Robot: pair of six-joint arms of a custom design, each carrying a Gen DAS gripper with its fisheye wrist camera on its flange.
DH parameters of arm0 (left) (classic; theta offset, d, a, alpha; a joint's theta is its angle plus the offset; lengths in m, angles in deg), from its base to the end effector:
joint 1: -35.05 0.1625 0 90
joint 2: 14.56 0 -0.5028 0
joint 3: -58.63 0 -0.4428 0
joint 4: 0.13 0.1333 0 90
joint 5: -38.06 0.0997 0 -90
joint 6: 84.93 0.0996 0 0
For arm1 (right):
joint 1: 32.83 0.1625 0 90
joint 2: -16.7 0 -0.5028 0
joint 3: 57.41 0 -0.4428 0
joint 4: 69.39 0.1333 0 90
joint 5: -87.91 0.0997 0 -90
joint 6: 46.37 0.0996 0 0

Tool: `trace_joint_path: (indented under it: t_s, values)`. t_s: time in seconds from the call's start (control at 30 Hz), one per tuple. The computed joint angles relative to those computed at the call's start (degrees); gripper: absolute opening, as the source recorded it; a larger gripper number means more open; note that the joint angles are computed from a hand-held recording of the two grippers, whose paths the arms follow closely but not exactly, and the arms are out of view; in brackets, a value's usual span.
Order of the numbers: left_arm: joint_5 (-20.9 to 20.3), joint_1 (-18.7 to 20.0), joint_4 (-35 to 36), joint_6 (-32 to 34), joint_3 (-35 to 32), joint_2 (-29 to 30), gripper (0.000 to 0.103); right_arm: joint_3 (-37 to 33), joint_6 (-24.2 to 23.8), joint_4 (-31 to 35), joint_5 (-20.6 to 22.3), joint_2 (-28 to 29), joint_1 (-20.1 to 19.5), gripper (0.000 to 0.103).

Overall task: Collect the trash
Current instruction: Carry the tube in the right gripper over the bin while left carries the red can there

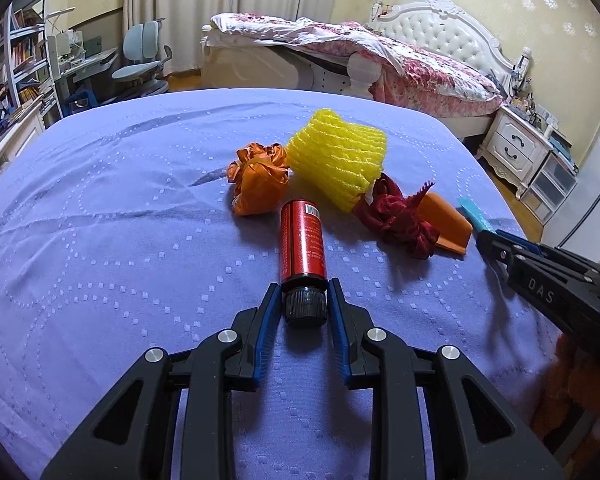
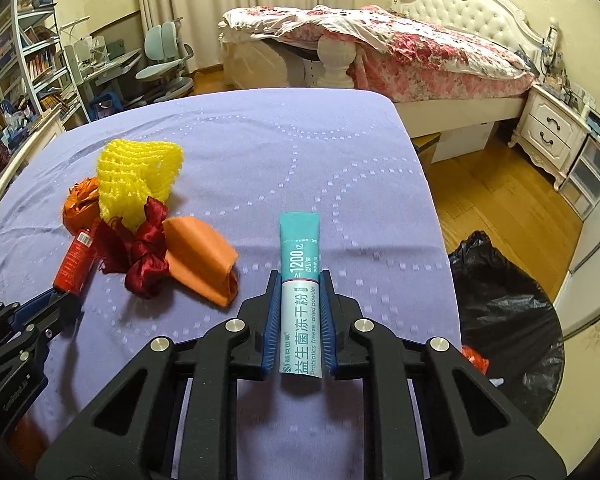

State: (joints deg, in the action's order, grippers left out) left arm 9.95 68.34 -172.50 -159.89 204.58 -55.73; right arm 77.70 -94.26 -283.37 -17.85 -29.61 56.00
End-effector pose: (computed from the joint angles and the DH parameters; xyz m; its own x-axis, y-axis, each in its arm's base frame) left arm -0.1627 -0.3714 -0.0161 -0.7405 -0.3399 -0.5798 0.2222 0.6903 -0.6886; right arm 0.0962 -0.4954 0.0625 -0.6555 -0.4881 0.5763 -0.7003 0.6786 -0.2216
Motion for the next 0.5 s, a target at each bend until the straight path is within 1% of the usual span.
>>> trace_joint_path:
  t_s: [0.13,0.4,0.5]
  values:
    - [-0.09,-0.61,-0.13,-0.34,0.27,0.18,0.027,1.76,0.22,-0.46,1.17,-0.99,-0.79,0.017]
    - [0.32,-2.98,1.82,-2.52,0.60,0.72,0.027,5.69,-0.39,-2.37,5.05,-3.64,-2.96,0.017]
    - [0.05,-3.84,1.73,-3.05,0.62,1.23,0.027,6.35,-0.72,-2.45,5.69,-4.20,-3.53,0.017]
